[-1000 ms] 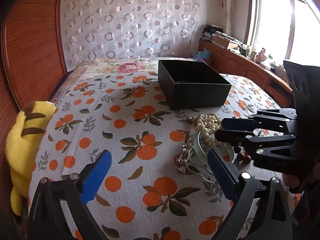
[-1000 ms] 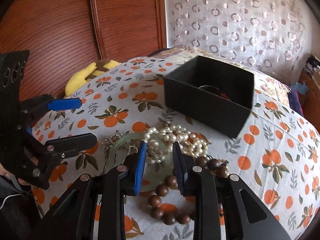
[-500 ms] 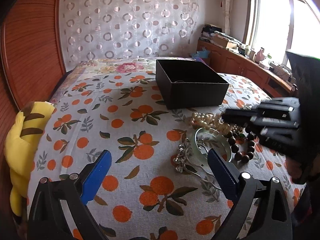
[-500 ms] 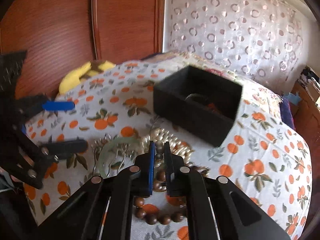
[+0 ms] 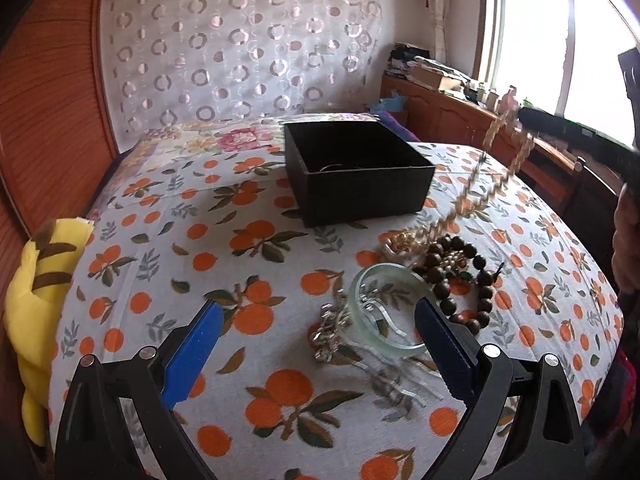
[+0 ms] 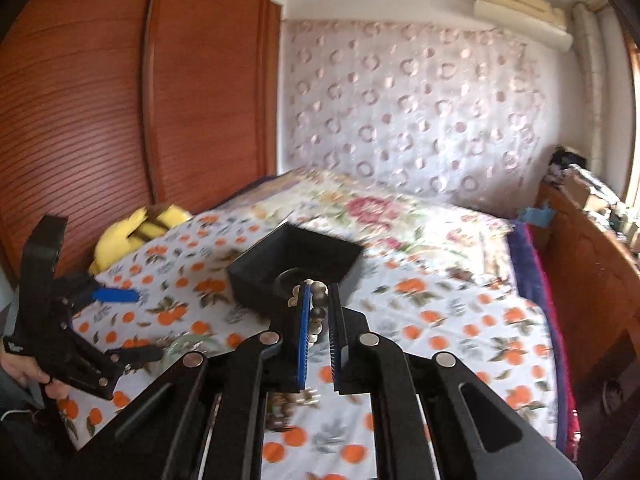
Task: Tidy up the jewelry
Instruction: 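Move the right tool to the pearl necklace and grasp it, then lift pearl necklace with right tool while left tool grasps another strand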
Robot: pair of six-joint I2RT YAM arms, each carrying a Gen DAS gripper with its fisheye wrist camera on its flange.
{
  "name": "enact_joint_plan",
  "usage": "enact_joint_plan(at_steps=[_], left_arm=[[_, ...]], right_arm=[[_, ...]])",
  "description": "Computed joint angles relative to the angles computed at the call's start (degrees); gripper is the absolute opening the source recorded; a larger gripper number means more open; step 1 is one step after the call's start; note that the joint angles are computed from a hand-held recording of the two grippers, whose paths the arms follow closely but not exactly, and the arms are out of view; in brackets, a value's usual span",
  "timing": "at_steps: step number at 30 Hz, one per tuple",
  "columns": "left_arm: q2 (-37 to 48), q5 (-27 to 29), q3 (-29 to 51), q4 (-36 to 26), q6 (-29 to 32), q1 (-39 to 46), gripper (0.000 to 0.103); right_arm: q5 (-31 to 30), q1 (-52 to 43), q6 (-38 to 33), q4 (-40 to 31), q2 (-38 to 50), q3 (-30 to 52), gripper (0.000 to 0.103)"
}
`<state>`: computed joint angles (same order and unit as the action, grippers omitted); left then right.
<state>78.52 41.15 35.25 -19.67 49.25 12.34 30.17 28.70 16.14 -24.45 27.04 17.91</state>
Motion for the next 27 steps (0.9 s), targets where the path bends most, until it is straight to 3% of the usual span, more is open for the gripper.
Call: enact_joint_plan(at_steps=[10,13,17,23,27], left_arm=[[0.3,-3.4,1.0,1.5,-4.9,-10.1,0.092],[2.5,-4.7,2.8,0.6,-5.5,-13.2,0.079],[5.2,-6.5,5.4,0.6,-7.8,-16.5,0.072],[9.5,-8.4,10.3,-1.7,-11.5,-22.6,0.051],[11.9,-11.5,12.6,-2.0,-15.0,-27.2,0.044]], right_arm=[[-6.0,-14.3,-6.1,-10.2,-14.5,1.4,0.01],[-8.0,-16.9,-6.8,-10.9,-15.5,0.5,0.01],[-9.0,-17.7,-6.7,-10.1,-15.3,-1.6,0.01],[-10.2,-17.9,-5.9,-7.8,-14.2,-4.0,0.01],[-9.0,-16.2,-5.1,-6.6,-13.1,-5.2,0.01]])
